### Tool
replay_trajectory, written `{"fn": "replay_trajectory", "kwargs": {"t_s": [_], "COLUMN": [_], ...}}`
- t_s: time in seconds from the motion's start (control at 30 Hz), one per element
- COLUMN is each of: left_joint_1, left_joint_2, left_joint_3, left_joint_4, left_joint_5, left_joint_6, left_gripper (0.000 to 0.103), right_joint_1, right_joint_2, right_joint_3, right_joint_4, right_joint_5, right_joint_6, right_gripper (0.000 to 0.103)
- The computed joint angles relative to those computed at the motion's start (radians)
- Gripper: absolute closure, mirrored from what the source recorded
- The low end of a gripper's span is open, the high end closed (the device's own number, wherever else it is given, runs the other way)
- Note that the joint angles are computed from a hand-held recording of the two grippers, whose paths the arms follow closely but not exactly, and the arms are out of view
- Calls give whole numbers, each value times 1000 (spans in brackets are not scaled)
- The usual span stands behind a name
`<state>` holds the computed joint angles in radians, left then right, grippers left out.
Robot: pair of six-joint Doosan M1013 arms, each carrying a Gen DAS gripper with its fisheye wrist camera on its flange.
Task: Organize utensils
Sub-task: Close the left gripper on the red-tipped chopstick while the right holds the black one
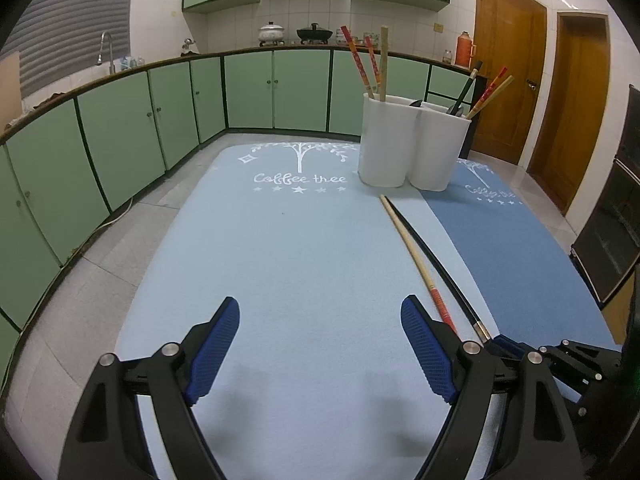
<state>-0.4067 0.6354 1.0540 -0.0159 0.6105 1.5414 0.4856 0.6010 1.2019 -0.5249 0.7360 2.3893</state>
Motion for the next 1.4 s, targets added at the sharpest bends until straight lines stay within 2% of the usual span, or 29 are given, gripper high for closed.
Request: {"fn": "replay_trajectory", "kwargs": {"t_s": [0.37,0.77,1.0,1.2,1.27,1.4], "left_joint_1": [-7,-36,-57,-70,-70,-75], "left_joint_2": [4,24,43,55,60,67], "left_joint_3": [-11,-27,-48,-64,-71,-81], "left_joint_4": [-16,-96,-126,-126,-129,-109], "left_joint_5": [18,70,118,164,178,187], "left_joint_6": [23,93,113,85,71,25], "left_gripper": [22,22,24,33,41,45], "right_joint_1": [-7,-35,-50,-53,-54,-55], "right_joint_2": [-9,-61,-81,-87,-88,-91], "right_joint_3": [16,93,126,133,136,139], "right_joint_4": [29,-80,-90,-91,-88,-87], "right_joint_5": [-31,-34,-43,-54,-58,-62], "right_joint_6": [7,234,282,279,278,276], "right_gripper": [97,97,97,97,97,97]}}
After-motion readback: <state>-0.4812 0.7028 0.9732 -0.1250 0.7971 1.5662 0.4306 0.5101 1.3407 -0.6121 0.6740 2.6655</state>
